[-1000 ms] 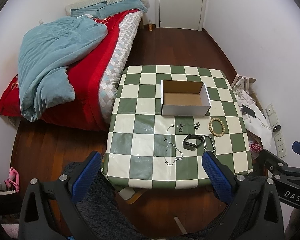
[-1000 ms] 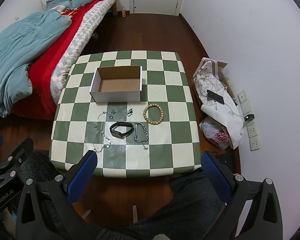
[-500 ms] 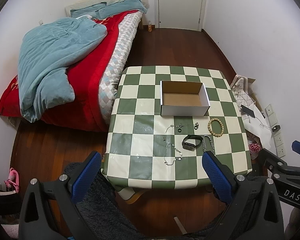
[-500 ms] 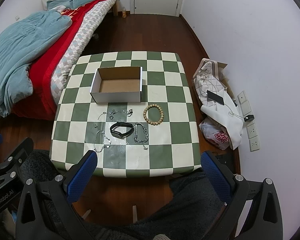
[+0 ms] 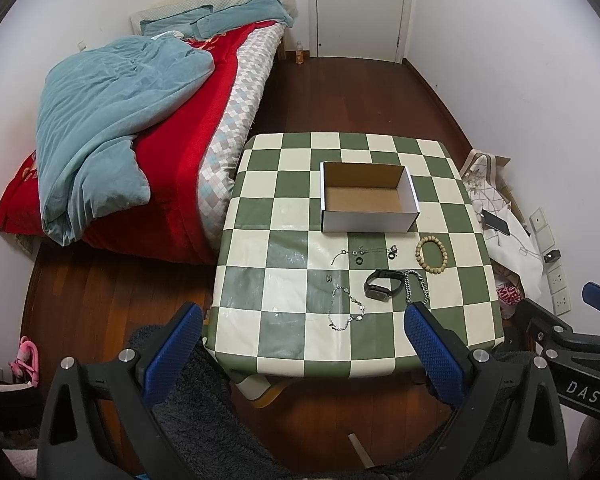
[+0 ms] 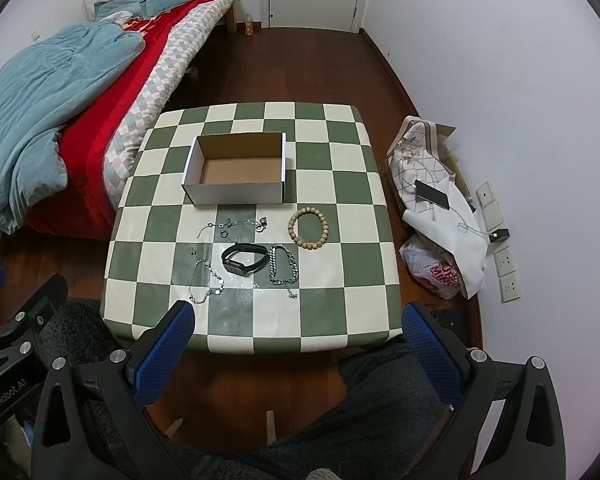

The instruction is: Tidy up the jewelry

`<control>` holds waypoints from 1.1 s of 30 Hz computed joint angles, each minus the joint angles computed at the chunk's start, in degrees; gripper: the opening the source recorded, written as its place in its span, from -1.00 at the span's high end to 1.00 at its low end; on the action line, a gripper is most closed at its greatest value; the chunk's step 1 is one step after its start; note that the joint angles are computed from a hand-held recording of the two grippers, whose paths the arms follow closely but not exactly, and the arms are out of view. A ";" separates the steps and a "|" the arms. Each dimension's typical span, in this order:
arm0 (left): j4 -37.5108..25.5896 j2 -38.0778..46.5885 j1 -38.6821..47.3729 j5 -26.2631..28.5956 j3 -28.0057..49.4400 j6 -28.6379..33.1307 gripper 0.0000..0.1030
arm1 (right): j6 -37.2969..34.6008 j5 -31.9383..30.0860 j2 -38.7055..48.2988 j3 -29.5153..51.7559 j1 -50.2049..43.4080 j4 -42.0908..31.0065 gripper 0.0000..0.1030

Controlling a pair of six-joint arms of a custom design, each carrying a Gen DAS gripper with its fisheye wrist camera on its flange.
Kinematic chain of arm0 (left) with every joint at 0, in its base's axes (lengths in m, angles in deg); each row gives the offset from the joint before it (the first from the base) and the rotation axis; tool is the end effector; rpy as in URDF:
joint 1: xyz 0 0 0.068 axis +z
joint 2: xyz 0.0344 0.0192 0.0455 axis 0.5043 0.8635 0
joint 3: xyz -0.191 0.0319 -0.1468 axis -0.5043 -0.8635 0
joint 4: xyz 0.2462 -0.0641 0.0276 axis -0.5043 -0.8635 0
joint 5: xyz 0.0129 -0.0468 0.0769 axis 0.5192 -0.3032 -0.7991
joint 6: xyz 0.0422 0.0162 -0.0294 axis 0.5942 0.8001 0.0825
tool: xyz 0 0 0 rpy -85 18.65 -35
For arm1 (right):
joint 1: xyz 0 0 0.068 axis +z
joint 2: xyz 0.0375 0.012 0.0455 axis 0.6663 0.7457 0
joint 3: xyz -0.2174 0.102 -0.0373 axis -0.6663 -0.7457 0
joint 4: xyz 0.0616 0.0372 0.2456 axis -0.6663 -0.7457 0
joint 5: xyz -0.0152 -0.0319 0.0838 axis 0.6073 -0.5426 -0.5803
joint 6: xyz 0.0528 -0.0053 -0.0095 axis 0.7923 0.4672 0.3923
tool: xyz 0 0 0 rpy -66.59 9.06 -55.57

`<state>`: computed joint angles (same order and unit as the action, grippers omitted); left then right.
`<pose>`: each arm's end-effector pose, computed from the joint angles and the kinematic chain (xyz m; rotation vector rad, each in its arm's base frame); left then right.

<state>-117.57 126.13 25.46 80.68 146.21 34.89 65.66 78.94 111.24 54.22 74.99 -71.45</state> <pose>0.2818 -0.0229 0.3609 0.1089 2.6245 0.0055 0.2704 0.1640 0.3537 0.1364 2.7314 -0.1302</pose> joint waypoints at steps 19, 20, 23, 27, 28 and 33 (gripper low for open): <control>-0.22 0.07 -0.65 -1.01 1.01 -0.69 -0.99 | 0.31 0.13 0.21 0.71 0.06 -0.53 -1.00; 0.91 -0.38 -0.73 -1.37 0.18 -0.79 -0.99 | 0.32 0.01 0.38 0.97 -0.13 -0.40 -1.00; 5.72 -0.22 -0.84 -3.05 -2.17 -1.04 -0.99 | -0.06 0.28 -1.81 -4.61 -1.63 4.77 -1.00; 17.71 1.09 -1.37 -9.45 -9.88 0.68 -0.99 | -0.88 -1.08 -3.59 -14.13 -6.81 13.50 -1.00; 19.85 2.11 -1.58 -10.95 -11.17 1.07 -0.99 | -1.16 -2.24 -3.32 -16.39 -8.52 15.77 -1.00; 26.58 12.71 -2.94 -16.31 -13.86 3.14 -0.99 | -1.36 -7.09 0.95 -27.03 -15.21 28.09 -0.93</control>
